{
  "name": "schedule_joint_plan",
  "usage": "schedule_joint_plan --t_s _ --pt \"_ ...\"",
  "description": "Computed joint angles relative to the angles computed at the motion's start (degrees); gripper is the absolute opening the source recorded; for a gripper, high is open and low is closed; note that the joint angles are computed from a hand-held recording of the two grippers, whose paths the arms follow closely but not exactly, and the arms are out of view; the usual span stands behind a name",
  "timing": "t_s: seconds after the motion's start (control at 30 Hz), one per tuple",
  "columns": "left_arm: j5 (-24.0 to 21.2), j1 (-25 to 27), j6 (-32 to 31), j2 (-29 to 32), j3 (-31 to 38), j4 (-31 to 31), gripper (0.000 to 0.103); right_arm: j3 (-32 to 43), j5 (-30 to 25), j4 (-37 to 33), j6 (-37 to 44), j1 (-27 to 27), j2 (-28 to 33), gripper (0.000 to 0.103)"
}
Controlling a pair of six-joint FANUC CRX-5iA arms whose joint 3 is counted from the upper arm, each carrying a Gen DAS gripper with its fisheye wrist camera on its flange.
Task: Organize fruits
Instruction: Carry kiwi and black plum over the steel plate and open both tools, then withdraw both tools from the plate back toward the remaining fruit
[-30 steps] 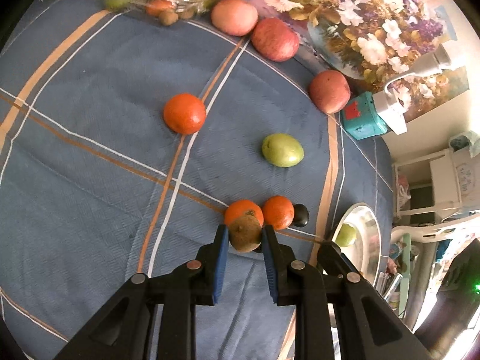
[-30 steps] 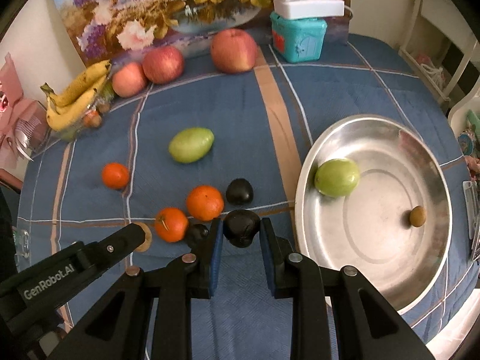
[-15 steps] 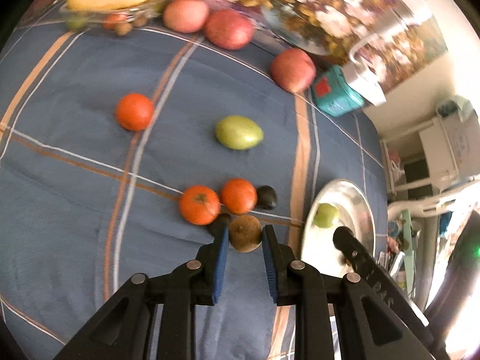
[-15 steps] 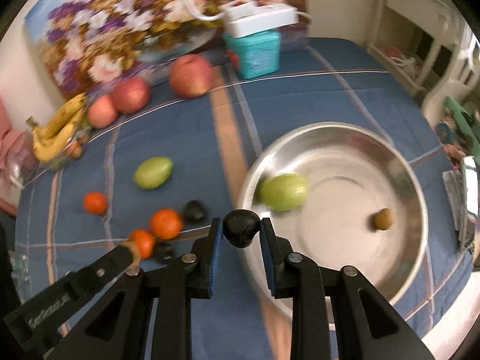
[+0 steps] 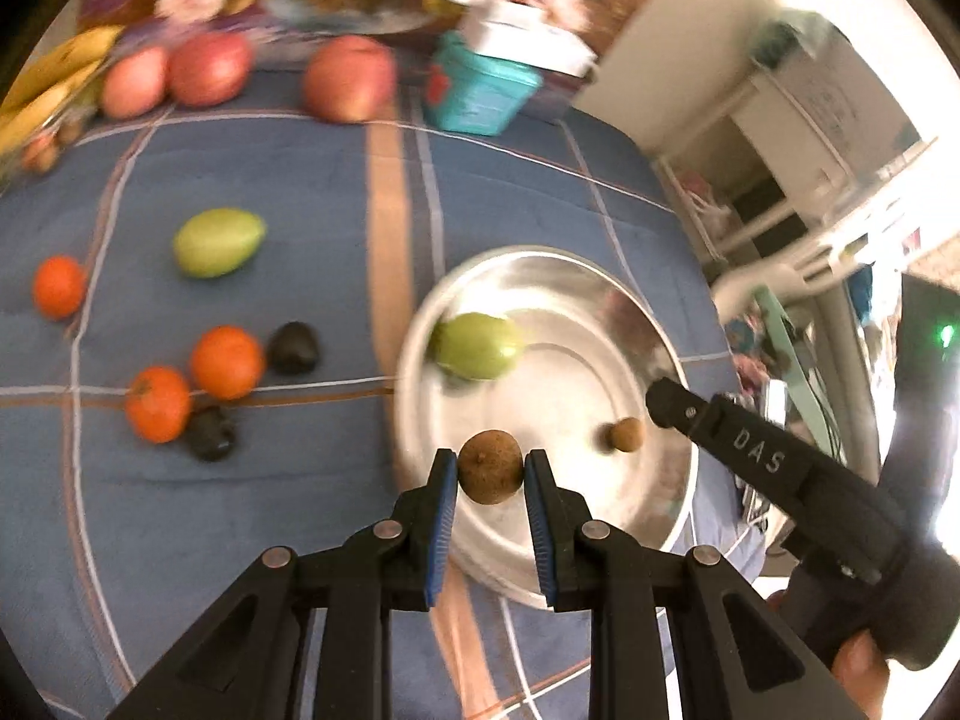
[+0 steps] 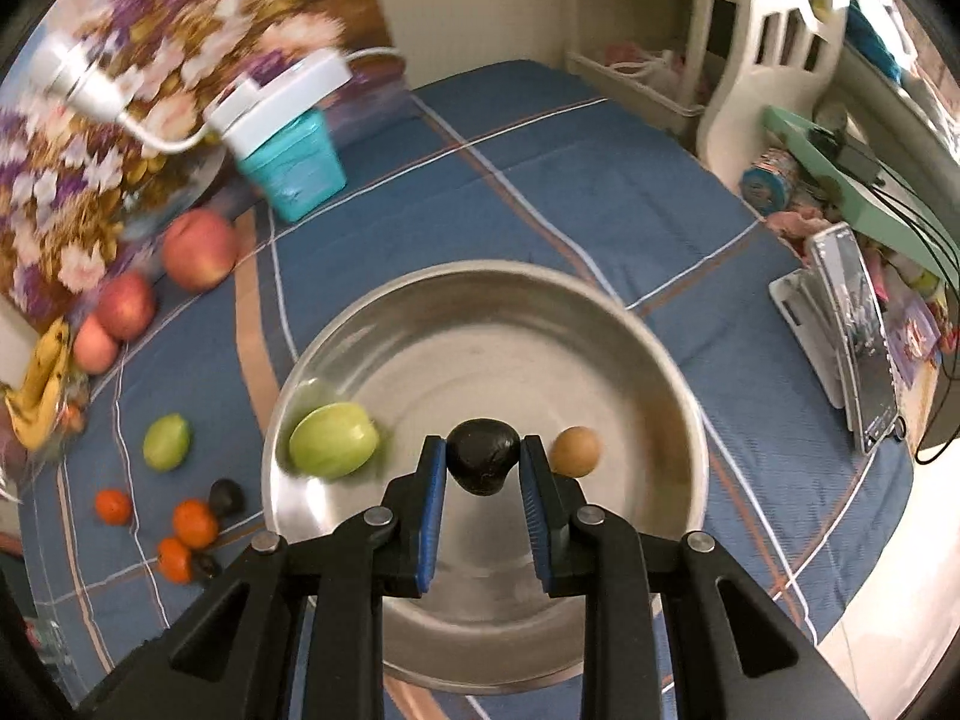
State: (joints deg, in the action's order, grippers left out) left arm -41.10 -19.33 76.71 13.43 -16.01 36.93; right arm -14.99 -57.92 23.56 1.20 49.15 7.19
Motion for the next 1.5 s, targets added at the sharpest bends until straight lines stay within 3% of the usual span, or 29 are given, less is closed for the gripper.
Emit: schedule_joint_plan --t_s 0.13,0.17,0.2,0.23,0.27,0.33,0.47,0.53,0.6,0.8,0.97,1.1,1.3,1.43,1.5 --pt "0.61 -1.22 -1.58 0.9 0.6 0.96 0.026 -1.67 0.56 1.84 -1.99 0.04 -1.38 0.026" --pt "0.35 -1.24 -1.87 1.03 0.78 0.78 0.031 -1.91 0.3 2.62 -2.64 0.22 -1.52 0.026" --pt "0.17 -1.43 -1.49 1.33 1.31 0.16 0.037 -1.98 0.01 3.2 -3.1 0.38 -1.53 0.026" --pt "0.2 -1.48 -0.9 1.41 1.57 -0.51 0.055 -2.06 -0.32 3.66 -3.45 0.53 -1.62 0.026" --pt "0.64 -1.49 -0.53 1.27 1.4 -0.64 0.064 -2.1 -0.32 3.8 -3.54 0.53 -1.7 0.027" --pt "0.44 -1.2 -0.25 1.12 1.29 -0.7 0.064 -2.12 -0.14 3.65 -3.68 0.5 -1.85 0.029" --pt "-0.5 -0.2 2.27 1.04 1.41 -2.36 0.065 -1.87 -0.99 3.98 -4.12 0.64 -1.62 0.043" --pt "-1.19 0.4 3.7 1.1 1.62 -3.27 0.067 -1.7 -1.47 4.11 -4.29 0.76 -1.44 0.043" --pt "-2.01 0.92 7.16 1.06 2.45 -6.14 0.071 -1.64 -1.1 3.71 -4.2 0.62 -1.47 0.043" --pt "-7.62 2.38 23.84 0.8 8.13 -22.83 0.083 0.9 -2.06 0.95 -0.69 0.81 0.63 0.043" --pt "-6.94 5.26 30.07 -1.97 7.21 -27.92 0.102 3.98 -2.21 -1.68 3.81 1.77 3.12 0.043" --pt "-7.39 7.73 36.4 -4.27 7.3 -34.4 0.103 6.79 -0.76 -4.45 8.37 2.91 5.18 0.043" --pt "-11.72 10.69 45.44 -5.84 9.34 -45.72 0.103 10.27 2.54 -6.51 12.93 4.61 7.62 0.043" --pt "-11.08 13.27 47.8 -7.73 8.11 -47.72 0.103 12.65 4.22 -6.78 14.83 5.32 9.3 0.043" --pt "-10.92 14.24 48.08 -8.27 7.69 -47.73 0.103 14.07 4.16 -6.33 15.83 5.87 10.55 0.051"
